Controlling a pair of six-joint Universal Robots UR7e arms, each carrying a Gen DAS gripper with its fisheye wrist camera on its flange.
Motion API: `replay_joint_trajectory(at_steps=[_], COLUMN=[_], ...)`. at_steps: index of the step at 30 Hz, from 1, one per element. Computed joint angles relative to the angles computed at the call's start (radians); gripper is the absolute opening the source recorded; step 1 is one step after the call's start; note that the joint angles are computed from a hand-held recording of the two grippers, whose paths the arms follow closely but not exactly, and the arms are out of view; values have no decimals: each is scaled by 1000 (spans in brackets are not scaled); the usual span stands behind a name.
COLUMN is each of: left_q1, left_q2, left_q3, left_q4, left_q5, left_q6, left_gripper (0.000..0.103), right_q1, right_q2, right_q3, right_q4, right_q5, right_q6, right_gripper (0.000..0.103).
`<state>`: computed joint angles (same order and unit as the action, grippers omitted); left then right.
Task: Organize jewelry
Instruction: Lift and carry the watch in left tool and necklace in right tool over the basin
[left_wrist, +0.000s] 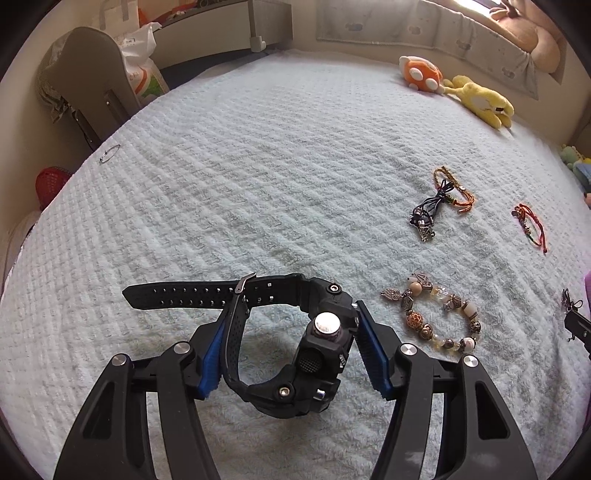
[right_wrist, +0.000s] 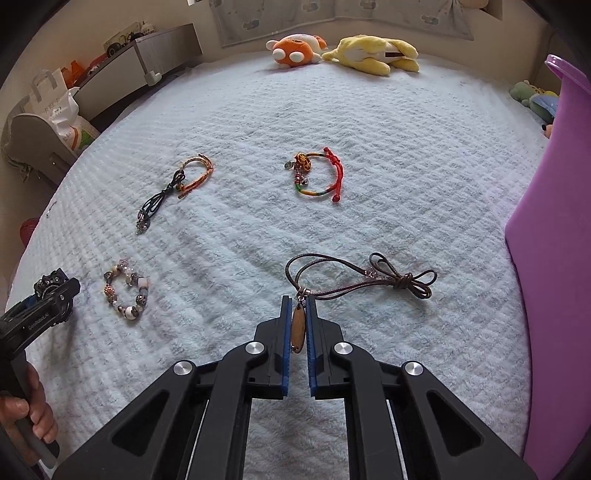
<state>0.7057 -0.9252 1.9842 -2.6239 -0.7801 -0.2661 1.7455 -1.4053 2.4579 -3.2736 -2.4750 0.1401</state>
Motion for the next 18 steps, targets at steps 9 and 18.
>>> replay_joint_trajectory(at_steps=[9, 18], left_q1=[-26, -65], left_q2=[-48, -111], left_q3=[20, 30], left_q4=[42, 105], left_q5=[-35, -78], left_q6=[1, 1], left_gripper=[60, 60], right_q1=[63, 155], right_q2=[-58, -101], right_q3=[13, -2], right_q4=[88, 196], right_q5=[-19, -51], right_q6=[107, 240], right_gripper=[7, 7])
